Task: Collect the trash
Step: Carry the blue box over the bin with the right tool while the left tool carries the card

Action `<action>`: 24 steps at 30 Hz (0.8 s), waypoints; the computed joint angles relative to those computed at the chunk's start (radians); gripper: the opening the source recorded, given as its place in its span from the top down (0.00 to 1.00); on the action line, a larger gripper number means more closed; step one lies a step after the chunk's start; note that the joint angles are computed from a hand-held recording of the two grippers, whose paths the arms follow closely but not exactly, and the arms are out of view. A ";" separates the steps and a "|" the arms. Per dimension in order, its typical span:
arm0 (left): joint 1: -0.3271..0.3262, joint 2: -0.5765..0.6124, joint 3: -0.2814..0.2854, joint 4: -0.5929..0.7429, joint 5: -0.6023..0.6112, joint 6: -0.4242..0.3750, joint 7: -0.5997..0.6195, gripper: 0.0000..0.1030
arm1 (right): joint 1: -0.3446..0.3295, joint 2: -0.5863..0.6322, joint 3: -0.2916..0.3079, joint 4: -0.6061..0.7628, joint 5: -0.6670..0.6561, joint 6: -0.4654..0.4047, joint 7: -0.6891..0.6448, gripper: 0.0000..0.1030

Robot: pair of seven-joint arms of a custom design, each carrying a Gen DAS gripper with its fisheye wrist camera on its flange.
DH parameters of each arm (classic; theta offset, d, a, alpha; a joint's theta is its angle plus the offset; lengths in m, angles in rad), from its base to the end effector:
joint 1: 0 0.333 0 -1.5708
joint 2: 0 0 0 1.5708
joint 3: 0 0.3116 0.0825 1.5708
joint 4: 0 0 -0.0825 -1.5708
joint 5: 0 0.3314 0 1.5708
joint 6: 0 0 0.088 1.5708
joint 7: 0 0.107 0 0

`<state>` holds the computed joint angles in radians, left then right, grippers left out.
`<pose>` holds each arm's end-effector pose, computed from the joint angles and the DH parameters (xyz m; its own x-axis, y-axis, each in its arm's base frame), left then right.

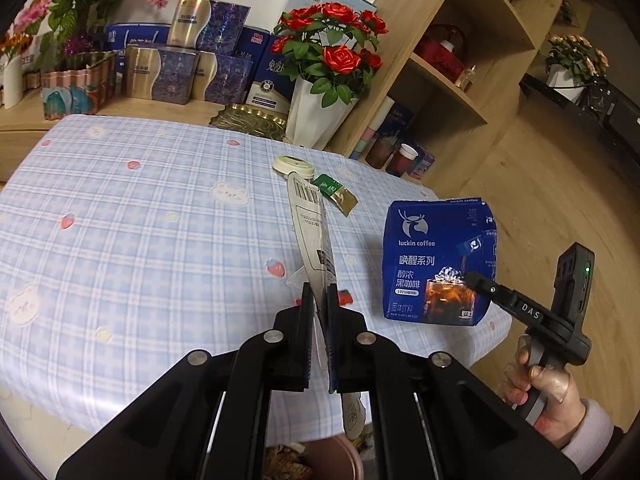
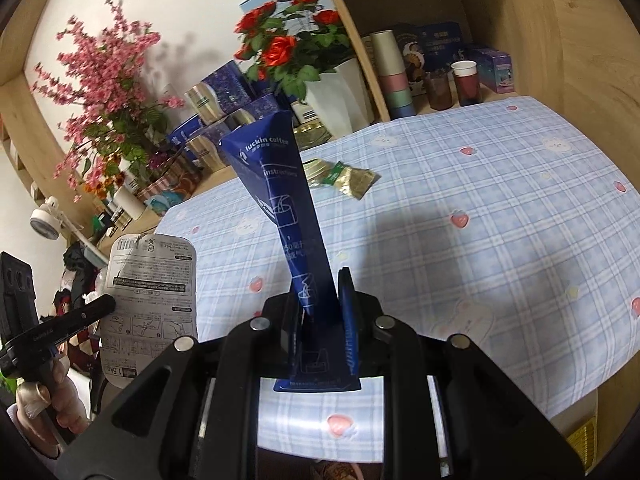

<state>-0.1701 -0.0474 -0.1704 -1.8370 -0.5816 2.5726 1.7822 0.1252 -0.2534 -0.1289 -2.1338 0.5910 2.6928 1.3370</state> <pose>0.5174 -0.1762 0.6400 -0.3303 -0.8562 0.3973 -0.7403 -0.0262 -0.6718 0.4796 -0.0273 0.6162 -0.0170 -0.9113 -0.4114 -0.6646 0.3177 -0.6763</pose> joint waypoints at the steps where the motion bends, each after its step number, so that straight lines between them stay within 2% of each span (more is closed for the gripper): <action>1: 0.001 -0.017 0.002 -0.018 -0.009 0.001 0.008 0.94 | 0.002 -0.017 0.007 -0.016 -0.003 0.004 0.002 0.80; 11: -0.045 -0.230 0.051 -0.258 -0.048 0.037 0.070 0.94 | 0.074 -0.165 0.020 -0.167 -0.019 0.028 0.016 0.80; 24: -0.124 -0.469 0.104 -0.545 -0.022 0.090 0.007 0.94 | 0.154 -0.377 0.025 -0.396 -0.084 -0.021 0.065 0.80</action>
<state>-0.2939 -0.5163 -0.0662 -2.3818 -0.6035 2.6629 1.7891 0.2787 -0.6304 -0.1038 -2.5297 0.5071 2.6722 1.4020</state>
